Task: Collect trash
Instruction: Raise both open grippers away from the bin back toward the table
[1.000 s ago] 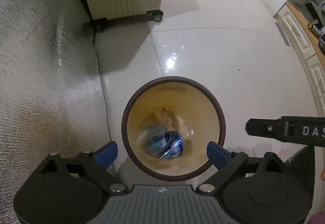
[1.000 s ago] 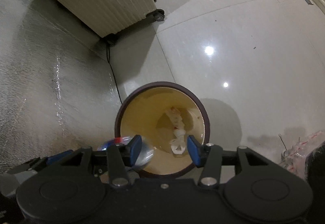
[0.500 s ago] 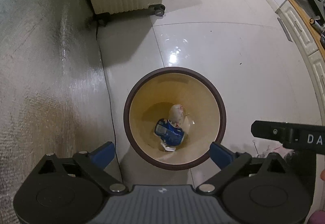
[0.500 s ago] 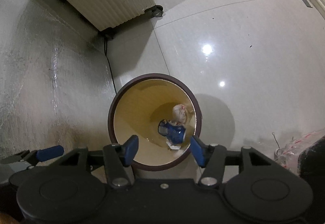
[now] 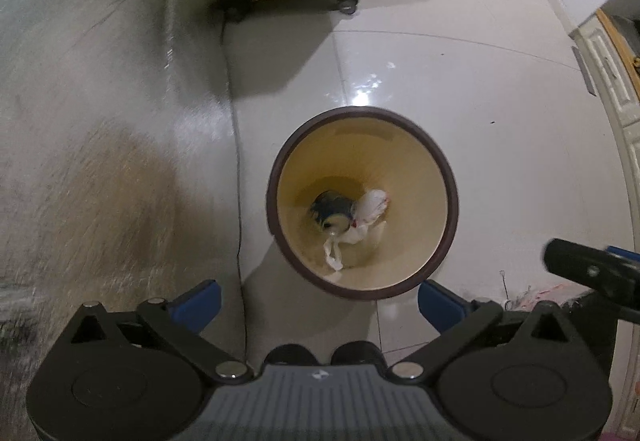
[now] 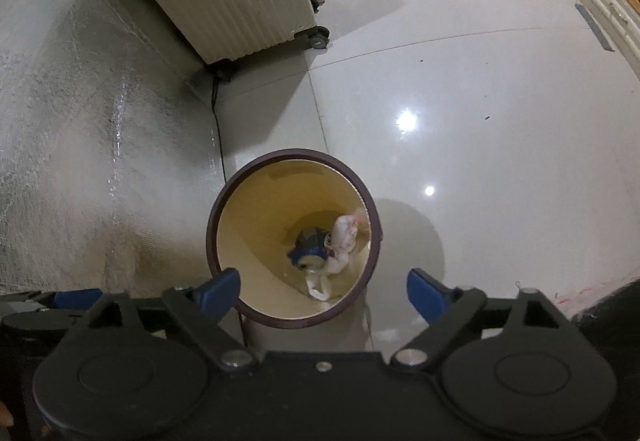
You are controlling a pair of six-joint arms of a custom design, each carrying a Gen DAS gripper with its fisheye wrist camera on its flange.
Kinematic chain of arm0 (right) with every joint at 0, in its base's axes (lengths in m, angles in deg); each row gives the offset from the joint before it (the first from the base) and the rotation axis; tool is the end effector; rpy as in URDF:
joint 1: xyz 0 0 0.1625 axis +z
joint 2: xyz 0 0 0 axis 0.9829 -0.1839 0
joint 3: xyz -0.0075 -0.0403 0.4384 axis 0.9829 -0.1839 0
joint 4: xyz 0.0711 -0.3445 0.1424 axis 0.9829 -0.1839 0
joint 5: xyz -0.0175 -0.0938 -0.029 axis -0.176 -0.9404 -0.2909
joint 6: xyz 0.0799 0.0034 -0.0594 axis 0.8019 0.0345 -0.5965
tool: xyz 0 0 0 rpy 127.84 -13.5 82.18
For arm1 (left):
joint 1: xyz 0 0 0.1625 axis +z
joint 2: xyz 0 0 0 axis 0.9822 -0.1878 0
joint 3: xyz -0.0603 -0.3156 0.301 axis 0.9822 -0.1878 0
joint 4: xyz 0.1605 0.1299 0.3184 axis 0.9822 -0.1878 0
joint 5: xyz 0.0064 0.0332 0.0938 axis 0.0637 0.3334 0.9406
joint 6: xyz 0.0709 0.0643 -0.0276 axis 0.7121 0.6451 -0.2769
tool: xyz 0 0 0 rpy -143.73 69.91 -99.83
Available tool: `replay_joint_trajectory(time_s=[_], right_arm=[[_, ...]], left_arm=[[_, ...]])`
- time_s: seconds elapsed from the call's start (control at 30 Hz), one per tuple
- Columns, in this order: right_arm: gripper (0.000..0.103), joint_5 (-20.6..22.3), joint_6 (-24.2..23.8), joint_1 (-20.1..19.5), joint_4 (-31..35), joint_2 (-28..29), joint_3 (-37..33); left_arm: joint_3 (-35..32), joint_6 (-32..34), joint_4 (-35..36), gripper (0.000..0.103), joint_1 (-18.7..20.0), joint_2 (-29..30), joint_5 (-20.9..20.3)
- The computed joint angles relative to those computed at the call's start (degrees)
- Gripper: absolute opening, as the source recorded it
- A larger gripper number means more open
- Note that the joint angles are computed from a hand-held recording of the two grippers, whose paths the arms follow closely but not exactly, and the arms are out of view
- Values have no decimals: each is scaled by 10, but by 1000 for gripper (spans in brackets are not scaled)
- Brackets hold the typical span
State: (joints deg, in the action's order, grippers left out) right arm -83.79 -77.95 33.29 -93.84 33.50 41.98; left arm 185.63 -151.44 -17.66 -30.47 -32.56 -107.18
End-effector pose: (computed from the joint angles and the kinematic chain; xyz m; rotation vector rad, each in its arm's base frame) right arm 0.3043 -0.5203 0.1444 0.3287 -2.5728 0.2288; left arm -0.1509 -0.4657 0.2623 -0.2446 2.3764 -0.2975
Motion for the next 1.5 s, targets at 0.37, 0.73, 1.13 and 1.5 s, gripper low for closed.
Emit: replay_joint_trajectory(time_s=[0.37,0.73,1.13,1.5], right_arm=[[103,-44,-3,16,5,-29,26],[103,-52,-1,35,0,-64,58],[103,-77,-21,72,-58,-130,94],[103,-96,-56,126,-112,-191,117]], left_arm=[[-2,-60,62,103,-42,-28,1],[-33,-148,162,103,-95,-35,14],[-66,-198,230,103,-193,-47,41],[-97,-250,295,103,-290,-65,82]])
